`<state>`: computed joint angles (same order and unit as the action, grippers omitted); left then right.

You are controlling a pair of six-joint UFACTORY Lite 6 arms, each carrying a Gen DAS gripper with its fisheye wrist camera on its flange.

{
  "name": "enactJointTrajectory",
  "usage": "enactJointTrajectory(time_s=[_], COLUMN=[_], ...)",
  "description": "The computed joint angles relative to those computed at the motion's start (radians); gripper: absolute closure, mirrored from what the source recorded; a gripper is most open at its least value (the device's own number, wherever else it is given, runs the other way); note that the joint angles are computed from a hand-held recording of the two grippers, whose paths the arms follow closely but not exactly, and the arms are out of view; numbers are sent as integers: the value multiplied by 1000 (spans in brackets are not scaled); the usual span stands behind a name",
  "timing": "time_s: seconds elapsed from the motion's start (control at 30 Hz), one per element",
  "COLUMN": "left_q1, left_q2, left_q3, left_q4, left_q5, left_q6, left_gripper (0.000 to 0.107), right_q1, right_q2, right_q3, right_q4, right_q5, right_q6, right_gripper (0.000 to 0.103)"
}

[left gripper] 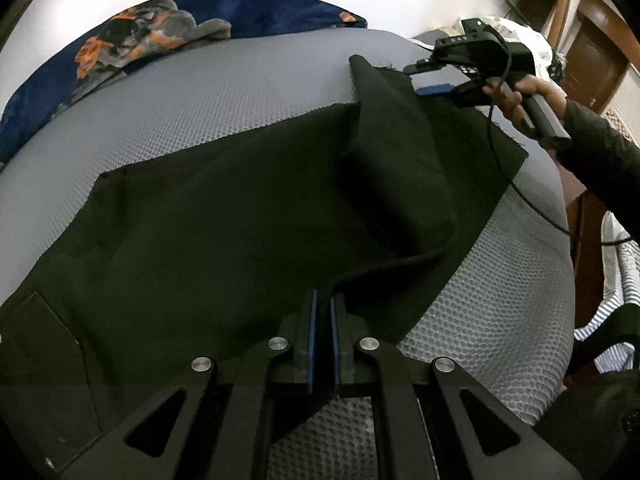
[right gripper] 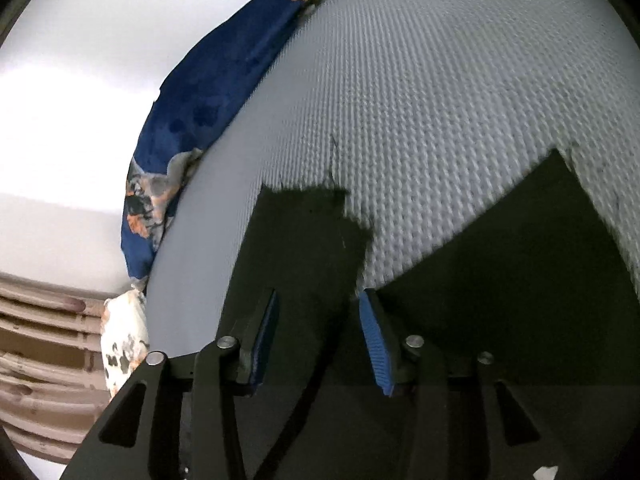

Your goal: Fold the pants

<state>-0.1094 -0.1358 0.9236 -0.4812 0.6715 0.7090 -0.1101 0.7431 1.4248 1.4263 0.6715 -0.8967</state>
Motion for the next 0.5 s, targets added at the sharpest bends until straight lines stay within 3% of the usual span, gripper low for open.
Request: enactJointTrajectory(time_s=[0.1,0.3,0.5], left_q1=[0,-4,-8], left_q2=[15,24,19], left_q3=[5,8,-2], left_q4=[3,9,10], left_q5=[-2,-6,-9], left_q6=[-4,-5,9], left_gripper=[100,100,100], right_q1=[-3,23,37], right_q2=[27,-73,-440], right_q3=[58,-5,-361], right_q4=[-62,-95,-131], right_q5=[-31,-126,-339], right_q6=[70,54,21], right_gripper=[92,98,100])
